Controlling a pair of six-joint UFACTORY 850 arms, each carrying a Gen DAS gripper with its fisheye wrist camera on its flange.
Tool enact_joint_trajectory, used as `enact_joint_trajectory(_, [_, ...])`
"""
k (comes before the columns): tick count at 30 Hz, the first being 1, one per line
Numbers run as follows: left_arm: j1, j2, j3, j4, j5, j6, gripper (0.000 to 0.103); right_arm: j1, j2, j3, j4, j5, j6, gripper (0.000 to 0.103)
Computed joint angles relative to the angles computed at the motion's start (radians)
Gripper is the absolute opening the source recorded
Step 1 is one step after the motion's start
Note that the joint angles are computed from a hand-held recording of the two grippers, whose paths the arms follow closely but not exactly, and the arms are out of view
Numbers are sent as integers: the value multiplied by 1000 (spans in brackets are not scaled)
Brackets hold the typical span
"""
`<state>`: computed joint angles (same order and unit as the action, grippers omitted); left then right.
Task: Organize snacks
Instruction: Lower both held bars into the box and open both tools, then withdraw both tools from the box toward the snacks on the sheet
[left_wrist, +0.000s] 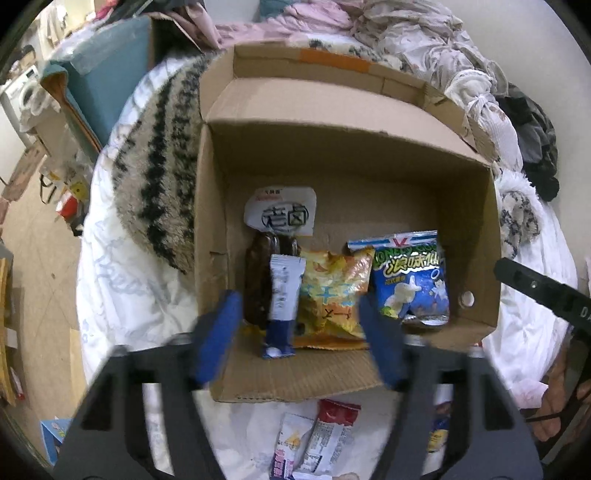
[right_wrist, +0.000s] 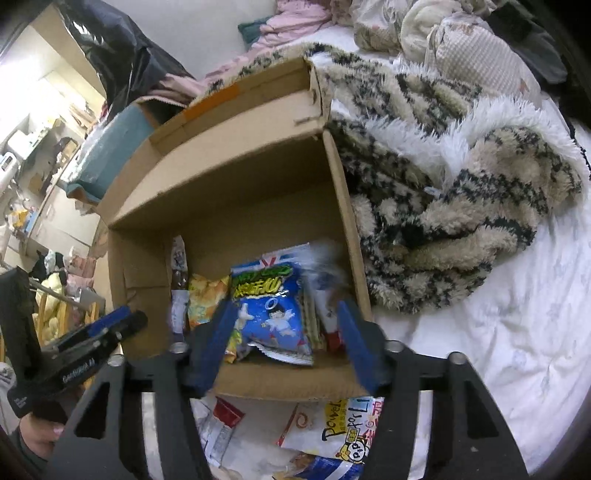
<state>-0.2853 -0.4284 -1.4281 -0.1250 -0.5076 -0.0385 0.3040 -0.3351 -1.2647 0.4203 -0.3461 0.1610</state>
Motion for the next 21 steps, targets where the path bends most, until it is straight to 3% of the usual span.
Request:
enact_joint_trajectory(15, [-1,32,28,-10,38,35,73,3,4,-1,28,1,-46,63])
enact_joint_trajectory(21, [6,85,87,4,96,39,73,10,20,15,85,6,-115,63])
